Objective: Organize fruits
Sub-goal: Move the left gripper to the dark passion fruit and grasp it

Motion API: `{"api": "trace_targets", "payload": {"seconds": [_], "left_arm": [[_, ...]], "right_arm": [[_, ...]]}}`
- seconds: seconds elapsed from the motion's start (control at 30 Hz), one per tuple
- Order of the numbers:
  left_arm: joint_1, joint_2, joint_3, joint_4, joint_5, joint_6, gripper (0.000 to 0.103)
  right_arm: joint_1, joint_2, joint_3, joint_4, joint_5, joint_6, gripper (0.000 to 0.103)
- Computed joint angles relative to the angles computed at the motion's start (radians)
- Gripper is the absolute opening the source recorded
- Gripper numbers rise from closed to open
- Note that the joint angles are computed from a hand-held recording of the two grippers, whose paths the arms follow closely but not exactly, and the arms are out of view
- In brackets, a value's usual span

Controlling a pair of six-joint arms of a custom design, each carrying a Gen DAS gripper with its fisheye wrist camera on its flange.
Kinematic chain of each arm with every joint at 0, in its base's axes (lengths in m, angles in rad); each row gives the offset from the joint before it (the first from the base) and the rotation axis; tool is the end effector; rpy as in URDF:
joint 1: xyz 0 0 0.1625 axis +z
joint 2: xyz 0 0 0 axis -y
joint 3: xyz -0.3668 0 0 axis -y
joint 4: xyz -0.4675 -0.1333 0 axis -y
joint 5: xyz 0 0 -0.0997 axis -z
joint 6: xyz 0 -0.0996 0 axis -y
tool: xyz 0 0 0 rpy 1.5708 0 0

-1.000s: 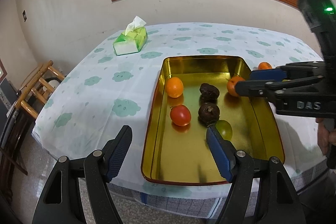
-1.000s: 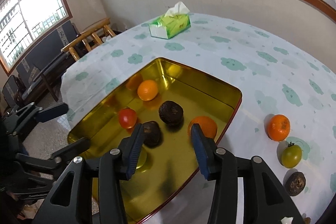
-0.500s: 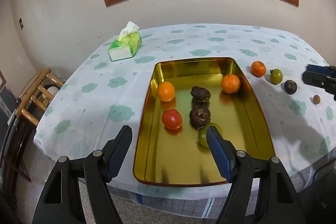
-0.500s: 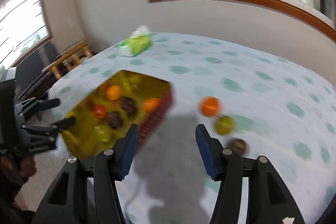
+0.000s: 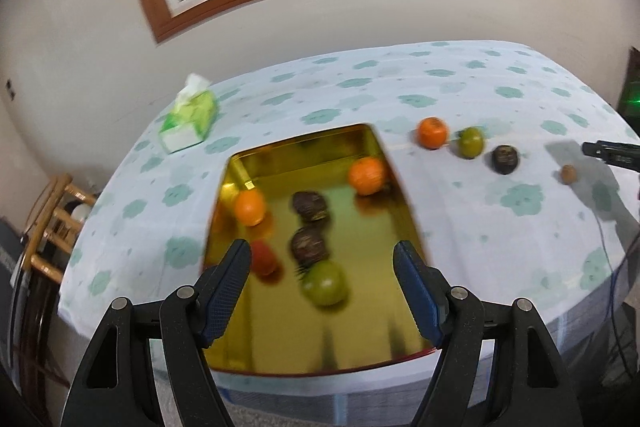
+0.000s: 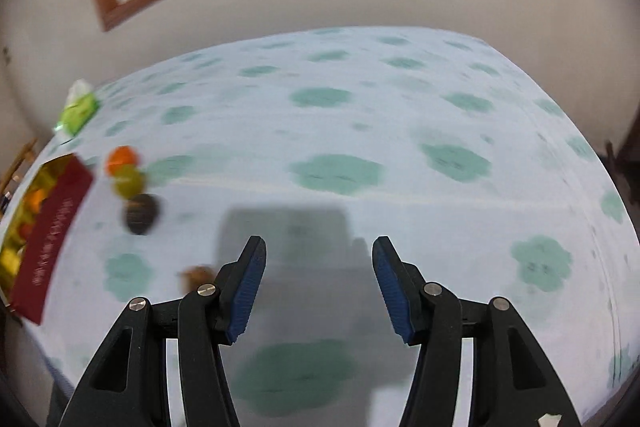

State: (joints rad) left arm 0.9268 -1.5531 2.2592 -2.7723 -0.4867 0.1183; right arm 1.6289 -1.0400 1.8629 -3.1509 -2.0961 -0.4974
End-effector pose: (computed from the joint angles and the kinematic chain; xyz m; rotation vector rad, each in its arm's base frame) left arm -0.1064 -0.5104 0.2323 0.4782 2.0423 -0.8309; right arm 0.1201 -0.6294 0.1420 0.4055 -2.3450 0.7801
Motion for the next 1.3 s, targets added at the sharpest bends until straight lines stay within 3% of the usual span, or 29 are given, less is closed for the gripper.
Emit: {"api": "trace_targets", "payload": {"seconds": [0.1,0.2,0.3,0.5,0.6,0.77,0.9,1.13,1.2,1.3], "left_arm": [[-0.012,0.044,-0.029,-0.002,-0.03,0.02,0.074],[-0.014,0.089,-0.07,0.027,-0.086,0.013,0.074],[-0.011,0.145,-0.121,0.041,-0.17,0.008,0.074],[0.019,0.294,-0.226,-0.087,-0.376,0.034,0.074],[0.04,0.375,-0.291,-0.088,-0.456,0.018,0.074],[0.045,0.498,-0.375,-0.102,-0.41,0.034,0.07],[0.069,0.557,-0.429,-0.064,-0.407,-0.009,0.057],[0.102,0.614,-0.484,-0.033,-0.409,-0.073,0.051],[0.104,0.632,-0.499,-0.029,-0.403,-0.065,0.039],[0.102,0.636,-0.499,-0.032,-0.415,-0.045,0.039]], "right_arm": [[-0.032,0.002,-0.015,0.012,-0.018,0.027,0.052],[-0.05,-0.018,0.003,0.006,0.015,0.025,0.057],[-0.052,-0.02,0.006,0.002,0.032,0.018,0.06],[-0.069,-0.045,0.027,0.011,0.099,0.032,0.061],[-0.076,-0.057,0.034,0.022,0.129,0.037,0.061],[-0.085,-0.074,0.044,0.044,0.178,0.036,0.061],[-0.095,-0.087,0.052,0.055,0.219,0.034,0.061],[-0.108,-0.103,0.062,0.072,0.271,0.037,0.061],[-0.11,-0.103,0.059,0.077,0.278,0.038,0.061],[-0.112,-0.103,0.057,0.085,0.282,0.042,0.061]]}}
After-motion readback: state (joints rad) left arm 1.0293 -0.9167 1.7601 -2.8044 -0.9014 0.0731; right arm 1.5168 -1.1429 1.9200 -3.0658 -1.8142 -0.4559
